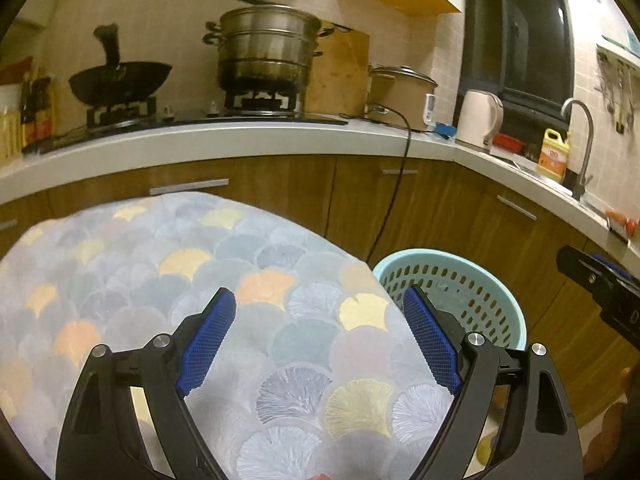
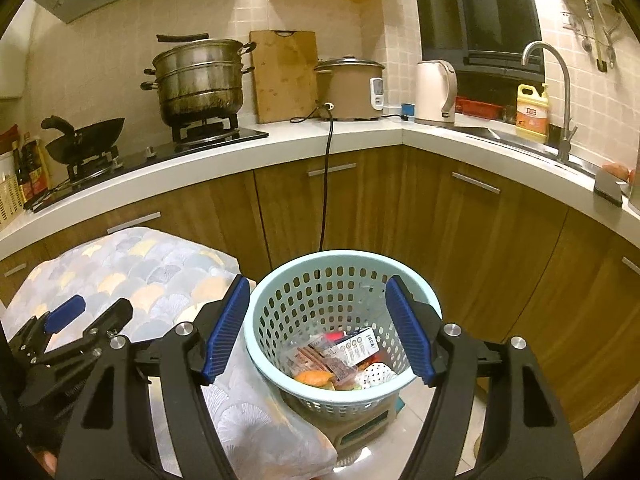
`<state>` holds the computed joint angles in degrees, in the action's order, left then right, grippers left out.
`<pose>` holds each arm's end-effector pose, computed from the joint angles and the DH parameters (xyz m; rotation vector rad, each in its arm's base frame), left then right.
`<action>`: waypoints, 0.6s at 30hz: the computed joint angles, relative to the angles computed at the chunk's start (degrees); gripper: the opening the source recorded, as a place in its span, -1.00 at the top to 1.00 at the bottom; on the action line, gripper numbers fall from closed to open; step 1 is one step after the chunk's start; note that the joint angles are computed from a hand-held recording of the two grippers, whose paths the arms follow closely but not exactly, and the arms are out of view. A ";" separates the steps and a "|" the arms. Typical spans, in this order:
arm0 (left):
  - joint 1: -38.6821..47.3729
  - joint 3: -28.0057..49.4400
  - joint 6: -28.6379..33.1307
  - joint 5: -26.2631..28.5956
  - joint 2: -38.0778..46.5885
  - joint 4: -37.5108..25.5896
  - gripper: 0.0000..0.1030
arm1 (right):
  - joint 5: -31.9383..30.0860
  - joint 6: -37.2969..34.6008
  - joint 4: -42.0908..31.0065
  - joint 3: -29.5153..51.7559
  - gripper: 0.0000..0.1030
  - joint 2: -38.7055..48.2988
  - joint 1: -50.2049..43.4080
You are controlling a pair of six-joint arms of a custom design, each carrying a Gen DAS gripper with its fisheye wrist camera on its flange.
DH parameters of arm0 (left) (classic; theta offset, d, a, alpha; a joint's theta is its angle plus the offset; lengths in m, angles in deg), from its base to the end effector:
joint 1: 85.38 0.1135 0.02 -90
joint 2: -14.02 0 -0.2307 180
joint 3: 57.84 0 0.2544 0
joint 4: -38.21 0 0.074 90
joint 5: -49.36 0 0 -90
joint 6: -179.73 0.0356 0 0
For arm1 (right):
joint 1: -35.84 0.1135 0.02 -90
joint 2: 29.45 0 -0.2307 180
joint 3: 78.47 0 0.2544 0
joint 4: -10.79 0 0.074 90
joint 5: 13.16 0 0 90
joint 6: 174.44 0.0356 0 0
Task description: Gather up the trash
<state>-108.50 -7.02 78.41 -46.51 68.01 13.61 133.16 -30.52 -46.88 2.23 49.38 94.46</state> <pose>0.2177 -0.0890 0.2351 0.1485 2.0581 -0.2675 0.1723 0.2256 0.2706 0.2497 2.0330 -0.0836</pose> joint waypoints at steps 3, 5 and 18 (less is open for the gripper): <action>-0.11 -0.30 -0.01 -0.31 -0.54 -0.06 -0.62 | 1.09 -0.07 0.12 -0.06 -0.29 -0.06 0.40; -1.13 -0.49 0.62 -1.61 -0.71 0.02 -0.62 | 1.55 -0.14 0.45 -0.23 -0.29 -0.16 0.63; -2.68 -0.54 1.52 -3.35 -0.72 0.15 -0.62 | 2.69 0.84 0.09 -0.49 -0.29 -0.51 1.31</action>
<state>-111.18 -7.56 79.94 -49.86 67.29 13.75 135.85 -29.68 -46.79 1.74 48.86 95.76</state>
